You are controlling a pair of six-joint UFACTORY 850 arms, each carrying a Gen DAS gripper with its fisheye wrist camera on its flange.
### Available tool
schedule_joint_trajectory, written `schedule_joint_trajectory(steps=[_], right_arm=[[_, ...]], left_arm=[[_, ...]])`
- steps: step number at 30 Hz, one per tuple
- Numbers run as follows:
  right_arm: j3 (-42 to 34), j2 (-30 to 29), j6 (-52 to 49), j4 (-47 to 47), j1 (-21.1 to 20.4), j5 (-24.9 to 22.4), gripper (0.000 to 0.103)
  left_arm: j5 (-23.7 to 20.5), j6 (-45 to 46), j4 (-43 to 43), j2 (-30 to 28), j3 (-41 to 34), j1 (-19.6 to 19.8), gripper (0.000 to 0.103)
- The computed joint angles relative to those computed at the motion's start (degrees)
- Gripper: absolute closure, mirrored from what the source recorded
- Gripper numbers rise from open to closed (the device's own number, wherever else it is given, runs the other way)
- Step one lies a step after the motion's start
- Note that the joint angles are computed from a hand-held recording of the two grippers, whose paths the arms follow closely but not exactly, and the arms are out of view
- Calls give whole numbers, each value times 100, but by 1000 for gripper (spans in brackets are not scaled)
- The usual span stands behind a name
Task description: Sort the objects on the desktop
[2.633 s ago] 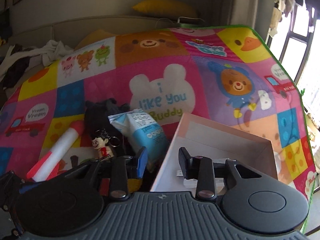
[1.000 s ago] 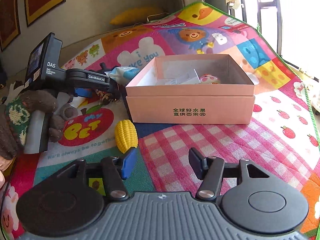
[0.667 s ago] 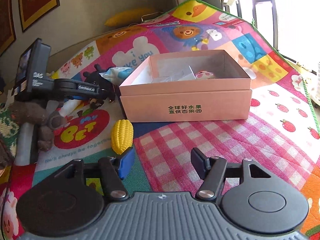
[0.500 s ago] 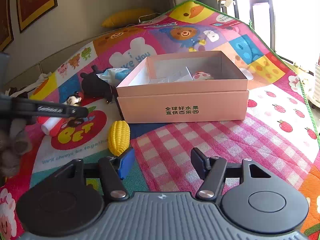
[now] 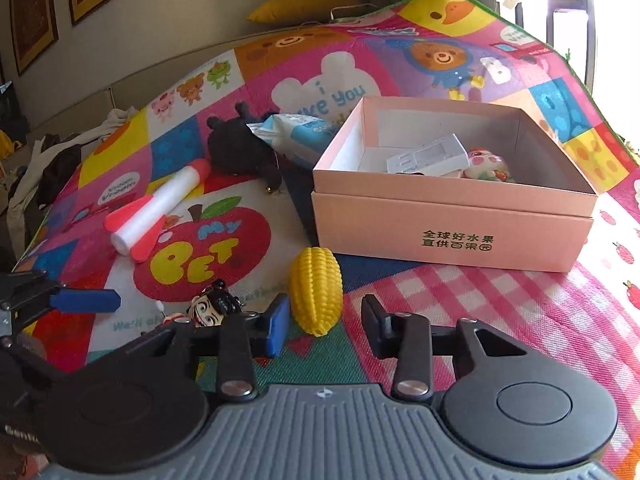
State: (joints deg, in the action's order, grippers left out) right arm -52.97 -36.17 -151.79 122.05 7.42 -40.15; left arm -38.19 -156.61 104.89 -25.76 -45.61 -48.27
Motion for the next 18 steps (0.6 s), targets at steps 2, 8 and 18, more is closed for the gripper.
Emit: schedule_joint_trajectory(steps=[2,8,18], right_arm=[[-59,-29,44,-44,58,170,68],[202,244,-28,-675,-225,196,75],[851,535,-2001,883,-703,135,49]], left_arm=[[-110,-44,0,-67,-14,-54,1],[-484,510,-518,-348,-293,-275,0],[-651,256,-610,-467,-387,-296,0]])
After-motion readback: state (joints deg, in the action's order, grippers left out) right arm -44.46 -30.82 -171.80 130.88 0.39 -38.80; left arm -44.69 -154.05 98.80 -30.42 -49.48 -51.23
